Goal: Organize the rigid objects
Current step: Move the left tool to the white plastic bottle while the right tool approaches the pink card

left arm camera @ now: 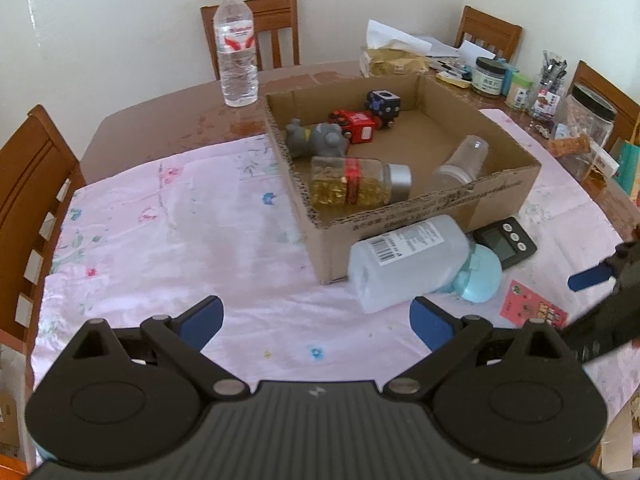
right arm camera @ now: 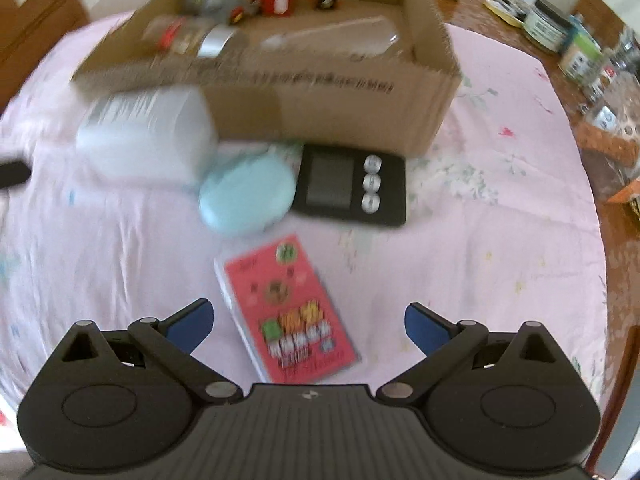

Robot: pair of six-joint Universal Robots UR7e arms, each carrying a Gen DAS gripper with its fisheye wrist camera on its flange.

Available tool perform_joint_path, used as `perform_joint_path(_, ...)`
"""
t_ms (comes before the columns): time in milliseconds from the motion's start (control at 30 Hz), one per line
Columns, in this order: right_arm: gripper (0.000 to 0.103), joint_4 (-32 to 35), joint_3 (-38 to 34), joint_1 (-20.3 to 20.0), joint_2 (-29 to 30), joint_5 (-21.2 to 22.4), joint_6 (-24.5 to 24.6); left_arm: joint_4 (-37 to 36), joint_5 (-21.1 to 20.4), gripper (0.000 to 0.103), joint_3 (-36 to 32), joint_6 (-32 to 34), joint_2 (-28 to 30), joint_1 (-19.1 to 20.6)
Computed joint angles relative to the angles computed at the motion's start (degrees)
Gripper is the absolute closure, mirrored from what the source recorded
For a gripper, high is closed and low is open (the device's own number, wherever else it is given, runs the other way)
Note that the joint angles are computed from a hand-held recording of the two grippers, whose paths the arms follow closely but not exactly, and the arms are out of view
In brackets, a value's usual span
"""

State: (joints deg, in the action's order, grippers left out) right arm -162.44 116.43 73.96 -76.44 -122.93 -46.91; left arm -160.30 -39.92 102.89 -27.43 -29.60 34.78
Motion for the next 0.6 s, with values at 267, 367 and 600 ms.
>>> perform_joint_path(267,0.0,-4.05,0.72,-2.32,-1.09,-1.06,-2.46,0.93,-1.31,0.004,-1.27,0.48,1.16,-0.38)
perform_joint_path(367,0.0,-3.74,-0.64,-3.61,-1.49,-1.05,-1.07,1.11,-1.61,0.004,-1.71,0.56,1.52,-0.47)
perform_joint_path(600,0.0,-1.22,-2.19,-5.02,-2.61,0.37,2.71,0.55,-2.7,0.004,-2.22,1.01,2.14,-0.37)
